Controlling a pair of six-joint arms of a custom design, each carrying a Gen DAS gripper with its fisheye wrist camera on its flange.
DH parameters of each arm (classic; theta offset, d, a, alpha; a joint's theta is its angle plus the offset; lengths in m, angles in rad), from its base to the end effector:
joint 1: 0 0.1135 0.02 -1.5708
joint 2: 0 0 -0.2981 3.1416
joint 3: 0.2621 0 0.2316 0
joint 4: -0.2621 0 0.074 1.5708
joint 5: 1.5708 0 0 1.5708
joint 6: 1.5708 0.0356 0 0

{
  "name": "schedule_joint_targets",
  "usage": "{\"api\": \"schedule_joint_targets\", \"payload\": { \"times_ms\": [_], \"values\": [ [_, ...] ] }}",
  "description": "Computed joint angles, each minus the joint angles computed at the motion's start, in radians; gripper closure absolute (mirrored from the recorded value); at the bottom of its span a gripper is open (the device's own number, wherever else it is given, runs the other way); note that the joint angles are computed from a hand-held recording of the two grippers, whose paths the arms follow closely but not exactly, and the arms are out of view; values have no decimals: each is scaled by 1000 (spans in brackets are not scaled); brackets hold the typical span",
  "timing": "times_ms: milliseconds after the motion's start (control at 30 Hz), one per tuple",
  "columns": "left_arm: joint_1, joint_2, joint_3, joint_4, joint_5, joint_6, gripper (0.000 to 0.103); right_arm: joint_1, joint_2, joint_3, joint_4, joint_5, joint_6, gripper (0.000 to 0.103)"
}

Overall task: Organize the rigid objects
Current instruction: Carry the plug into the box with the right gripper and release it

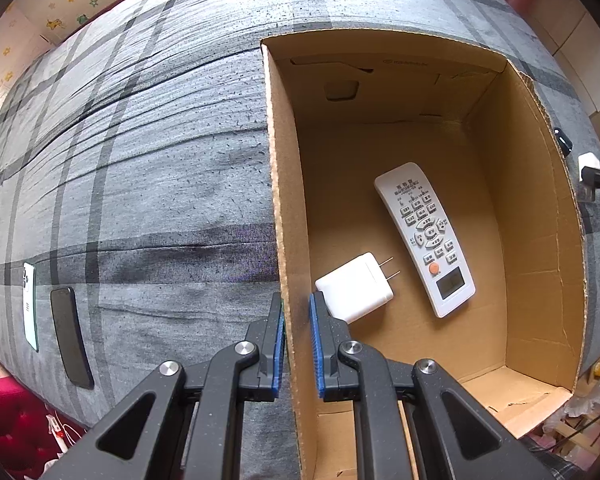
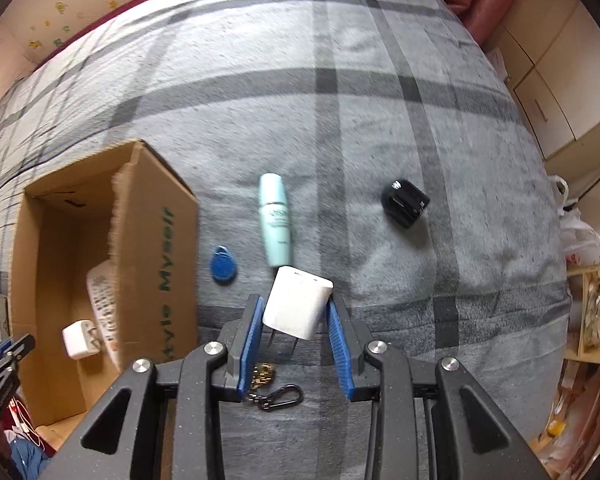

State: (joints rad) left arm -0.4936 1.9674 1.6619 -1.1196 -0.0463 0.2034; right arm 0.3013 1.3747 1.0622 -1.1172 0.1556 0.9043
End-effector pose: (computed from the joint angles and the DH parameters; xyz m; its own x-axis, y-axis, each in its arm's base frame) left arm 0.3376 -0.1798 0.2700 -0.7589 0.6375 -0.1329 0.6338 0.7700 0.0742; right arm 0.2008 0.0566 0.2861 -0.7986 0.5650 -0.2075 0.5748 0.8182 0.0157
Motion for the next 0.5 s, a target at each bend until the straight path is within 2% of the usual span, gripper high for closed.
{"api": "schedule_joint_targets", "payload": {
  "times_ms": [500],
  "values": [
    [3, 2, -1, 4, 8, 11, 91, 161, 121, 230, -50, 31, -7, 69]
  ]
}}
